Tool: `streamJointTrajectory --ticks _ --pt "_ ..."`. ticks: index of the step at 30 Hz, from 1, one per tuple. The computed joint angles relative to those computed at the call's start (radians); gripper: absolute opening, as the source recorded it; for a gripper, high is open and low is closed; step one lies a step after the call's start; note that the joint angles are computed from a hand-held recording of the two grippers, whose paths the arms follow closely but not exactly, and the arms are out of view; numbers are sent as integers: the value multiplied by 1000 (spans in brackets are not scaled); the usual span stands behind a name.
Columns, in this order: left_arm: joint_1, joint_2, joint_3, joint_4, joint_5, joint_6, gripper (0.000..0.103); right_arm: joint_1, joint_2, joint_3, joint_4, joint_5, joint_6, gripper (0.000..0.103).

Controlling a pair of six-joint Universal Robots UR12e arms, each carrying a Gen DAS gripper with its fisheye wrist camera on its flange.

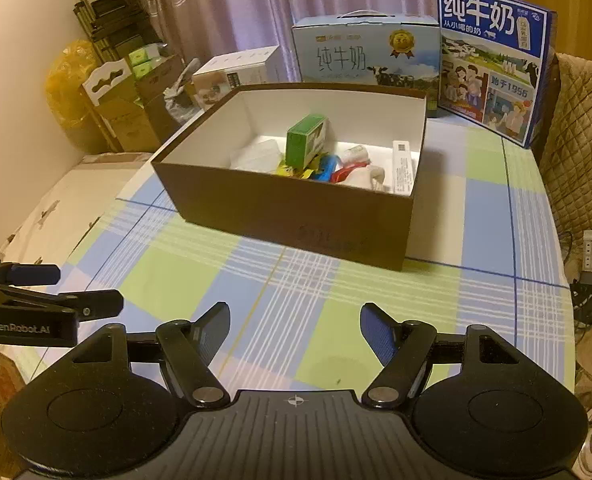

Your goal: Organize objects

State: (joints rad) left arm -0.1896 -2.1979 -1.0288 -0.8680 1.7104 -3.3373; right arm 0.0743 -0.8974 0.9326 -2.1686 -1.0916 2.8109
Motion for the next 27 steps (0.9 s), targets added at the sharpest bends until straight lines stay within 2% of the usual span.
streamJointTrajectory --ticks 11,27 --pt "-8 17 -26 -8 1 -14 97 -2 -25 39 10 5 -25 69" --pt "-12 12 -17 -14 7 -18 97 -3 -20 33 22 9 -34 69"
